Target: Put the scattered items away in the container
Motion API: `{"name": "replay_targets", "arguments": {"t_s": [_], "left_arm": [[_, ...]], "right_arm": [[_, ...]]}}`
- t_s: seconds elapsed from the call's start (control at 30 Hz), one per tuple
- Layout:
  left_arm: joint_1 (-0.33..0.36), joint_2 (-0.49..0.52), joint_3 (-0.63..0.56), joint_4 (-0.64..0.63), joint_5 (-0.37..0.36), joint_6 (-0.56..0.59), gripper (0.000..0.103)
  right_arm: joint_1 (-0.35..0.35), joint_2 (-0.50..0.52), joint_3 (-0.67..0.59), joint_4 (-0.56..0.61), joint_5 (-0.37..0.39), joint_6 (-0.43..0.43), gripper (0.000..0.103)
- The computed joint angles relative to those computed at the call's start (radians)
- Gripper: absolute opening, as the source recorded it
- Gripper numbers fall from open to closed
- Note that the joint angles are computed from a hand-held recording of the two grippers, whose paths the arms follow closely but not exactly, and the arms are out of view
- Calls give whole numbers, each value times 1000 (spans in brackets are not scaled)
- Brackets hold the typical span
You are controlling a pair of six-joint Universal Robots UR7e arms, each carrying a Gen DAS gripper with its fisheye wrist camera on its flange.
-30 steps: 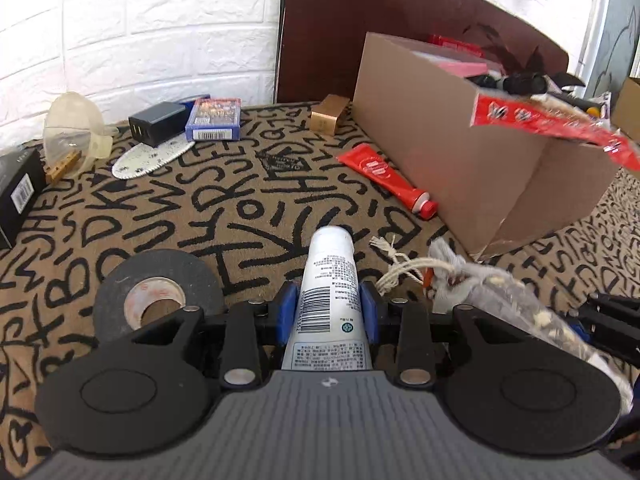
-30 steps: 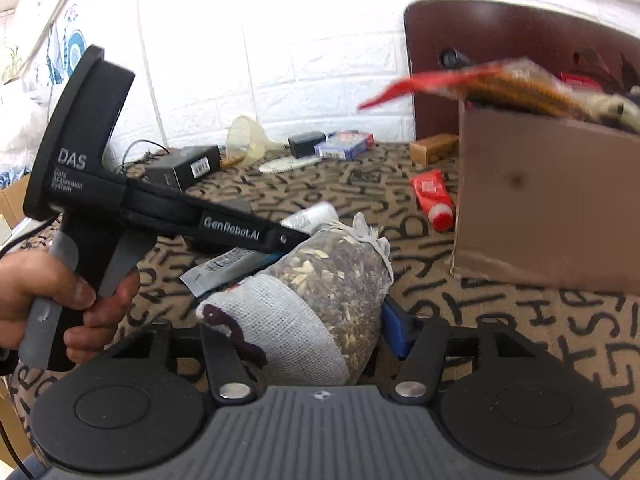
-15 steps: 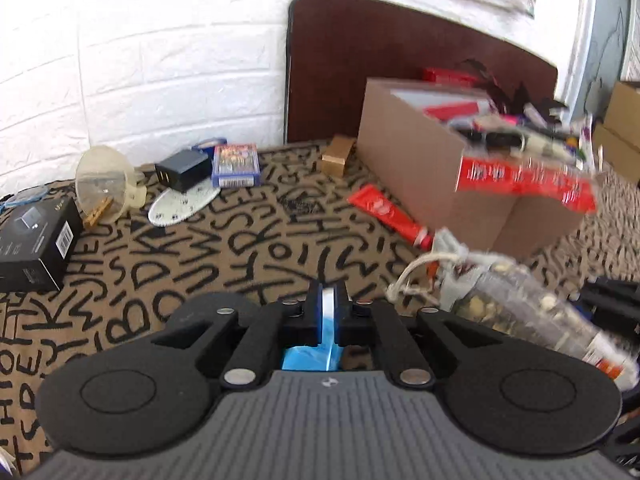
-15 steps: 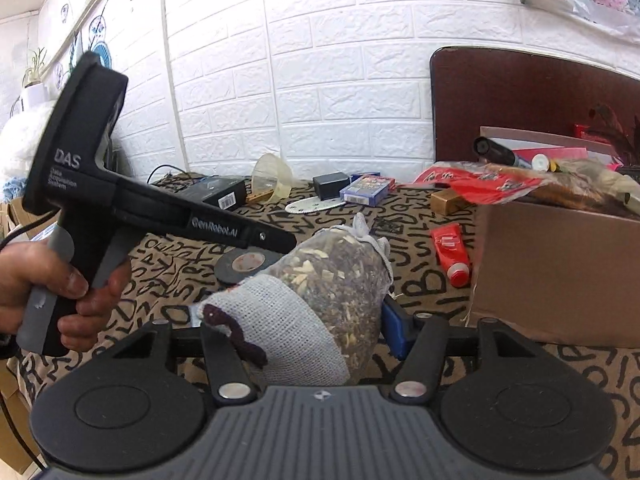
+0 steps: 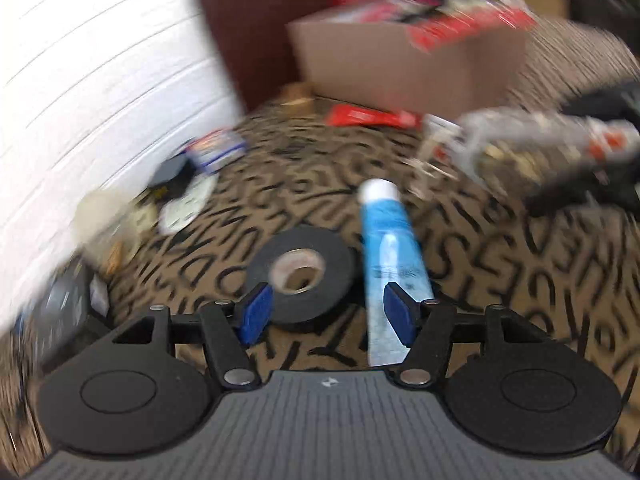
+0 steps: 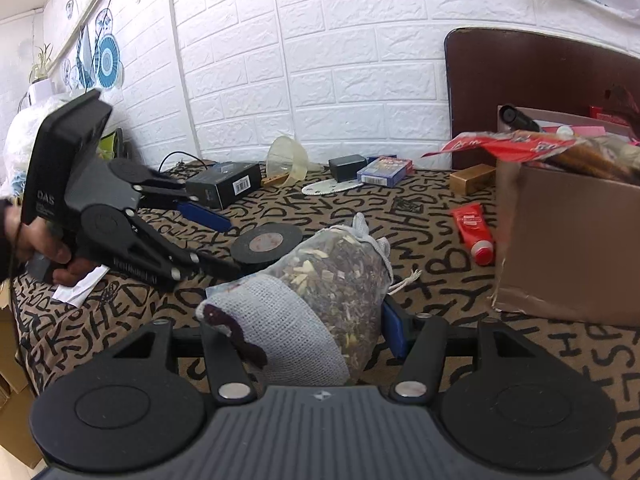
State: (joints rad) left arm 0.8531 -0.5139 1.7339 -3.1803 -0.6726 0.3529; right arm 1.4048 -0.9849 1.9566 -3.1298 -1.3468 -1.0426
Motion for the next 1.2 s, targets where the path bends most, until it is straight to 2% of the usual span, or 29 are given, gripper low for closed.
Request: {"name": "replay_targets", "arguments": {"t_s": [0.1,0.17,0.23,0.33,0.4,0.5,0.6,0.73,0.77,0.83,0.9,1.07,1.2], "left_arm": [[25,-19,-37,95,-94,79,62],[39,-35,-59,165,-124,115,59],[44,-49,-70,193,-115,143,52],[49,-71,-65,221,-103,149,53],[53,-76,-75,301,-91,144,53],[63,-70,-106,426,-109,127,53],[61,-62,-129,476,-131,148,53],[74,-36,-212,636,-187,92,53],[80,-28,-237,669,-198,50,61],[94,-23,-272,718,-231,-61,63],[92,-30,-230,637,-236,-99,61],[43,-15,-34,189,-143,-183,31],[11,38,11,-40,-32,-220,30]], "right_arm": [[0,-3,1,4,-2,-1,57],[0,-4,1,3,-1,0,57],[-2,-4,-2,9,1,1,57],[-4,-1,-11,21,1,16,57],[-3,6,-17,19,0,28,57],[0,15,-22,15,-4,32,57],[2,18,-23,18,-11,29,57],[2,20,-26,17,-18,47,57],[1,20,-28,20,-16,54,57],[0,20,-27,15,-10,57,57],[-1,17,-24,10,-5,51,57],[-4,22,-33,13,14,57,57],[4,32,-35,10,8,48,57]]}}
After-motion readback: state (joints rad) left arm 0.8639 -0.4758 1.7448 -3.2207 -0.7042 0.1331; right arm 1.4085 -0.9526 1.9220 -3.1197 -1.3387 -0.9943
